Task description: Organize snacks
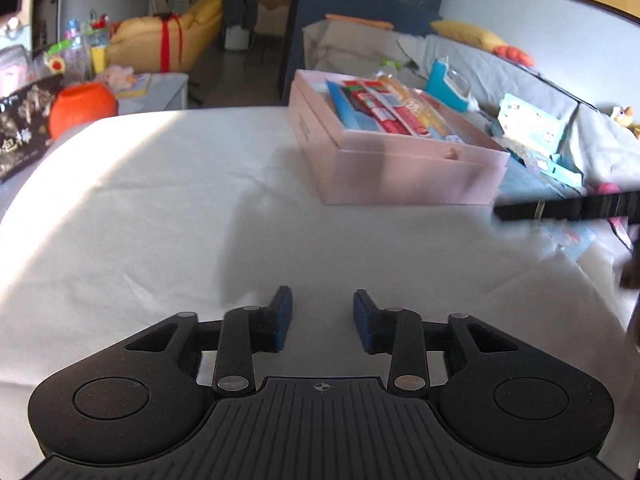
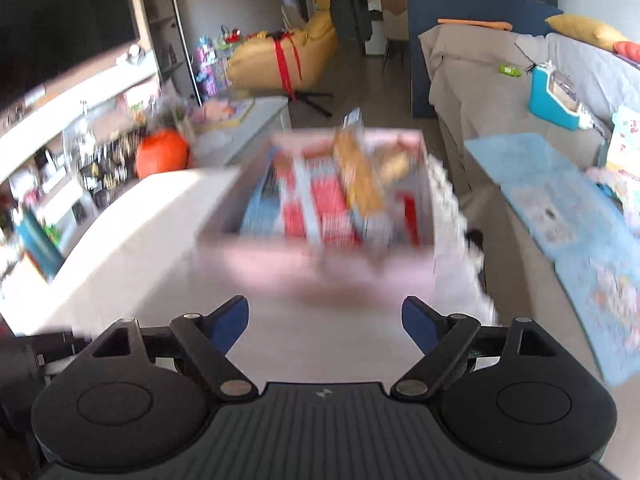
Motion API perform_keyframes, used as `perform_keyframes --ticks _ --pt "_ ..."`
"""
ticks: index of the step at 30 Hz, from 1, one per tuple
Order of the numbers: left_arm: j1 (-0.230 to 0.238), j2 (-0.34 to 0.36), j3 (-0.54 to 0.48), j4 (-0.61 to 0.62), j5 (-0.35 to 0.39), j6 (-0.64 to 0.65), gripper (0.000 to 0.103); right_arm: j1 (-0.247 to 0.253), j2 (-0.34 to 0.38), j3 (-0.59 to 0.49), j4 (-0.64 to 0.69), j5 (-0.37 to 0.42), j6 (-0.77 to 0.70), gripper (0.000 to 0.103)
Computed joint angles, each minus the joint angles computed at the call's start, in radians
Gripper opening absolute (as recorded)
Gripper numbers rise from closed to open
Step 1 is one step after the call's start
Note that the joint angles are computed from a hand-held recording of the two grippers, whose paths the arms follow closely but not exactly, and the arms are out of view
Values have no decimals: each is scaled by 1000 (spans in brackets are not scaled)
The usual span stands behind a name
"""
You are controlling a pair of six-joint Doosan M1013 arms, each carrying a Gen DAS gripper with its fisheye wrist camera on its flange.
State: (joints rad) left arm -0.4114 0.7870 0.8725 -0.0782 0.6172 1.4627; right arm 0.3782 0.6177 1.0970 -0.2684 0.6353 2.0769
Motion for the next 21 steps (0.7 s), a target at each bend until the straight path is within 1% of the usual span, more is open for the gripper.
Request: perform_keyframes --ticks 2,3,4,6,7,8,10,11,13,17,18,21 --pt "-21 -7 16 87 -11 -54 42 12 -6 37 -30 -1 48 85" --pt "-27 -7 14 103 -10 -57 46 13 -7 48 -15 1 52 85" --pt "-32 -7 20 104 -18 -47 55 13 -7 55 2 3 55 85" --pt "-42 -9 27 130 -29 -55 63 13 -4 64 15 13 75 87" --pt "-47 -7 26 154 -32 -73 65 19 -10 84 -30 -17 104 88" --pt "-51 -7 28 179 -34 -94 66 29 -10 90 -90 -5 144 93" --pt "-54 -5 24 195 -36 -132 66 48 4 76 -218 63 229 98" --pt "-54 -5 27 203 -42 -153 66 53 0 90 -266 61 271 103" --pt "-57 -2 24 233 -50 -191 66 50 -14 120 -283 29 323 103" --pt "-75 3 19 351 -36 -251 67 53 -12 112 -309 55 355 103" --pt "-75 2 20 353 -37 -253 67 53 -12 117 -325 49 375 103" --pt "-73 2 21 341 -40 -249 67 56 -27 174 -450 -35 487 103"
